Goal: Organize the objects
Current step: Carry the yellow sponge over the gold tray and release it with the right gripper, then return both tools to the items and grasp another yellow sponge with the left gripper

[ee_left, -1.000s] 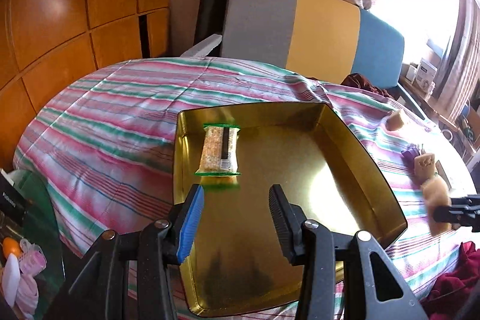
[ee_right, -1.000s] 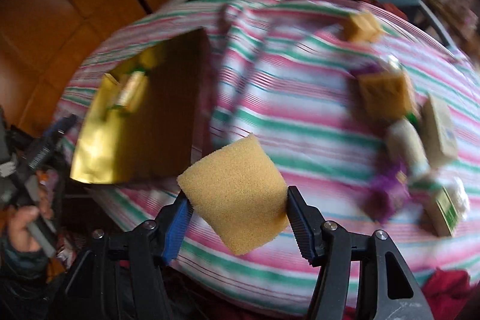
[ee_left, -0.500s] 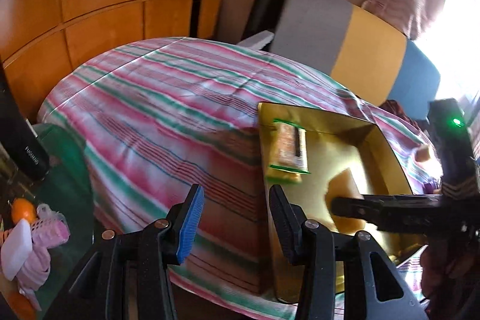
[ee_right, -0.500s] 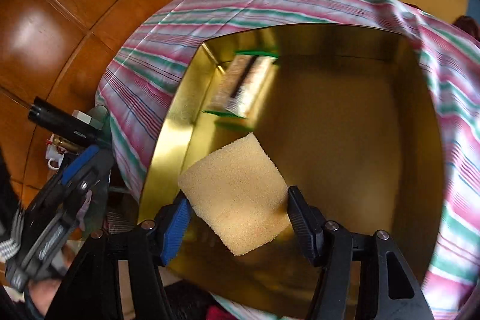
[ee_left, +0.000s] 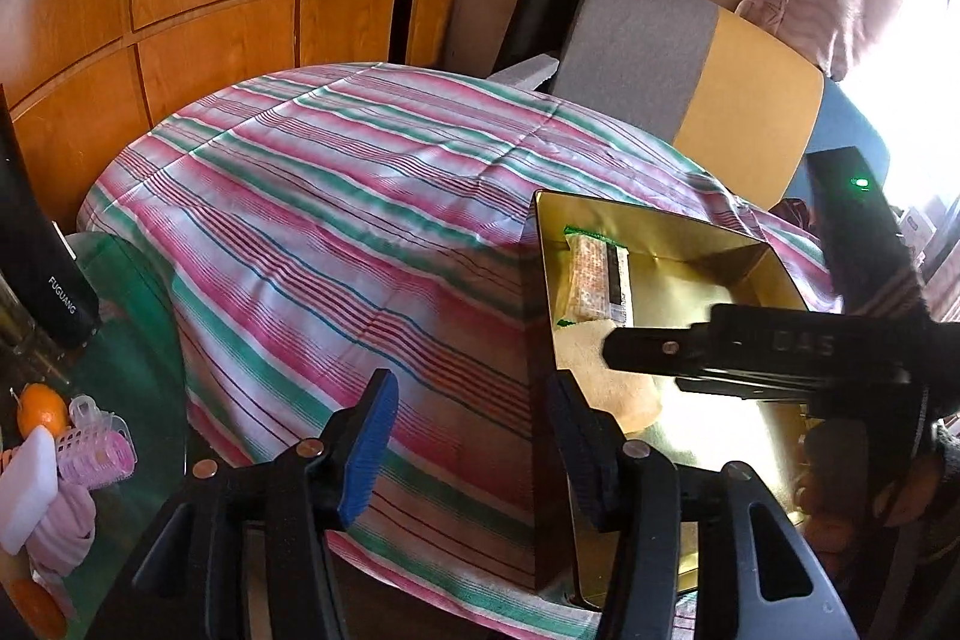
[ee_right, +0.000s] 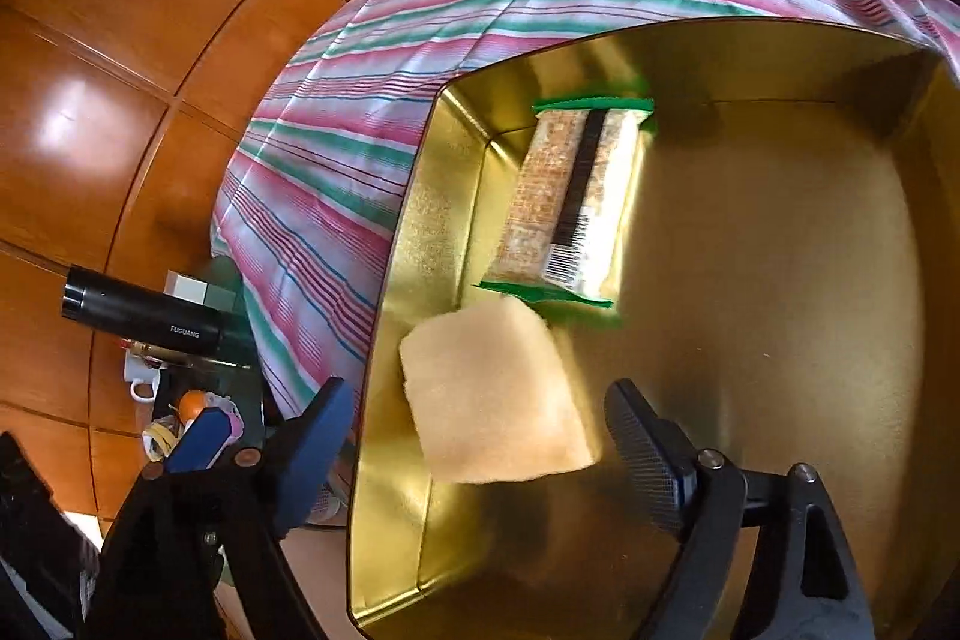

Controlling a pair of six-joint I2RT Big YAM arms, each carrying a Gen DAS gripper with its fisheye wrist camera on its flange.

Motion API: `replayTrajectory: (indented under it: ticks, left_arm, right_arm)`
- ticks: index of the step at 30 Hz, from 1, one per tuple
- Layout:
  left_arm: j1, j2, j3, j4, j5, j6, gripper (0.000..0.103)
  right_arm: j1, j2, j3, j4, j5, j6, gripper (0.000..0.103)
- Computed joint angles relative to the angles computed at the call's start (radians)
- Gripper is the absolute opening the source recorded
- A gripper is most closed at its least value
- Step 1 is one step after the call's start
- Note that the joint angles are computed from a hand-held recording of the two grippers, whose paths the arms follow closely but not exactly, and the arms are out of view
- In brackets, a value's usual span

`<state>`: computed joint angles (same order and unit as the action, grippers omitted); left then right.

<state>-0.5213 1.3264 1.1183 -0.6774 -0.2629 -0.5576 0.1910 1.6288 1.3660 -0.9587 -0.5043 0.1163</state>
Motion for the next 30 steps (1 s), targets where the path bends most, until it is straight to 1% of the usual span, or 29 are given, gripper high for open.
replayTrajectory:
  ticks: [2,4,5,6,9,13,17,21,24,30]
  left_arm:
    - [-0.003,0.001,0.002,-0.002,0.003,0.001,0.052]
    - [-0.008,0.0,0.003,0.004,0.007,0.006,0.052]
    - [-0.012,0.0,0.005,0.005,0.007,0.009,0.052]
    - [-0.016,0.001,0.007,0.005,0.008,0.014,0.052]
    - [-0.029,0.005,0.015,0.006,0.027,0.022,0.052]
    - [-0.048,0.016,0.027,0.01,0.067,0.032,0.052]
    - [-0.073,0.028,0.041,0.012,0.08,0.042,0.052]
    - [-0.104,0.05,0.074,0.008,0.091,0.071,0.052]
    - [-0.129,0.071,0.105,-0.001,0.091,0.097,0.052]
    - [-0.189,0.136,0.196,-0.023,0.102,0.163,0.052]
  right_arm:
    - [-0.009,-0.023,-0.019,0.01,0.002,-0.003,0.089]
    - [-0.014,-0.056,-0.044,0.033,0.028,-0.01,0.094]
    - [-0.016,-0.076,-0.058,0.046,0.044,-0.017,0.1]
    - [-0.019,-0.097,-0.074,0.06,0.064,-0.027,0.103]
    - [-0.041,-0.158,-0.116,0.097,0.109,-0.05,0.103]
    - [-0.09,-0.228,-0.162,0.12,0.134,-0.076,0.103]
    - [-0.149,-0.291,-0.211,0.135,0.15,-0.106,0.103]
    - [-0.235,-0.341,-0.251,0.137,0.145,-0.118,0.103]
    - [-0.321,-0.371,-0.272,0.129,0.137,-0.133,0.103]
    - [-0.549,-0.408,-0.295,0.101,0.131,-0.184,0.103]
